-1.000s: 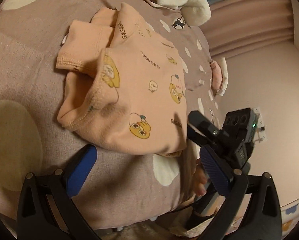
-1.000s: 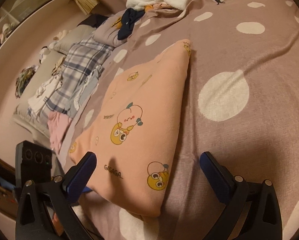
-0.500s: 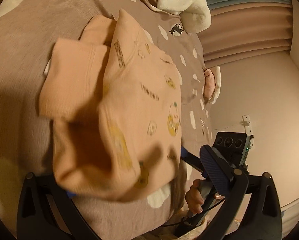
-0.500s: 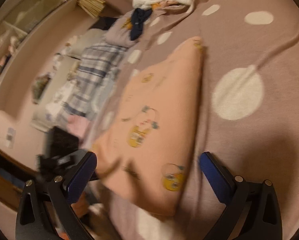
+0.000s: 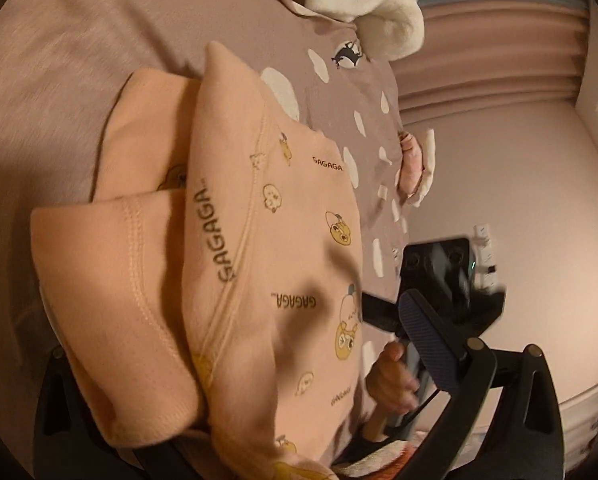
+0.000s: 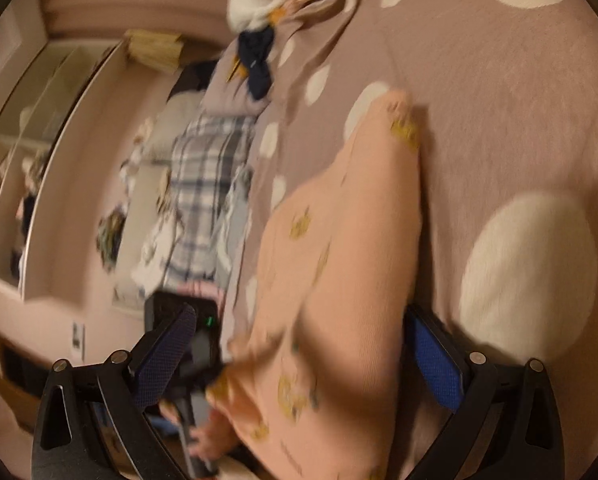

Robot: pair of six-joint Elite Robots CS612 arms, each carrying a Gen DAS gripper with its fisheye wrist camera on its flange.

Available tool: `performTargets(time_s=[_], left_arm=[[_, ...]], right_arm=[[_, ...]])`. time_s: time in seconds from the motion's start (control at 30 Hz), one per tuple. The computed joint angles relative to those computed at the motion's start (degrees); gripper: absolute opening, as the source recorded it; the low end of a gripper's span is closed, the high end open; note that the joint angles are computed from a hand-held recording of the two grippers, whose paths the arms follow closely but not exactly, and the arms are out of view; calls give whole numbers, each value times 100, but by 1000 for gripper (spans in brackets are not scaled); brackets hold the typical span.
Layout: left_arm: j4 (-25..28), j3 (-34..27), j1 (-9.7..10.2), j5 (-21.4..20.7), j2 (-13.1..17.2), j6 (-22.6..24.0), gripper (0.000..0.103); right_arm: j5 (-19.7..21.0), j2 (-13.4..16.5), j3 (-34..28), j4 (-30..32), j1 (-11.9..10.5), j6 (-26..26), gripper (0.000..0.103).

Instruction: Fold small clothes

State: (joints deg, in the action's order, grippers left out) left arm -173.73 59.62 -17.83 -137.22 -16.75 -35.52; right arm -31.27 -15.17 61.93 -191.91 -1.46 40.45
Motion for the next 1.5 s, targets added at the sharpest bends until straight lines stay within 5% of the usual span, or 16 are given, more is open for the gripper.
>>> performTargets(time_s=[0.1, 0.17, 0.27, 0.33, 0.4, 0.5, 0.7, 1.03, 1.5], left_arm=[[722, 231, -180, 666, -289, 1127, 101], [683, 303, -262, 929, -343, 1373, 101], [482, 480, -333, 1265, -422, 1502, 90], [395, 613, -339, 1566, -485, 1406, 70], [415, 646, -319, 1645, -494, 1293, 56], [399, 774, -374, 1970, -577, 1455, 49], [46, 970, -533, 2672, -694, 1386, 39], [-1310, 1691, -667, 3045, -1118, 1566, 36], [-1608, 2034, -1132, 3406, -1647, 1369, 36]], right_arm=[[-413, -159, 123, 554, 87, -422, 91], [-904, -328, 257, 1011, 189, -895, 87], [-1075, -341, 232, 1030, 234, -812, 86], [-1128, -331, 215, 1053, 232, -672, 74], [-1478, -416, 303, 1329, 256, -904, 40], [-1690, -470, 386, 1344, 262, -1150, 32], [-2392, -697, 661, 1176, 371, -1530, 23], [-2468, -1161, 1262, 371, 353, -1938, 22], [-2764, -2085, 2369, -107, 71, -2541, 22]])
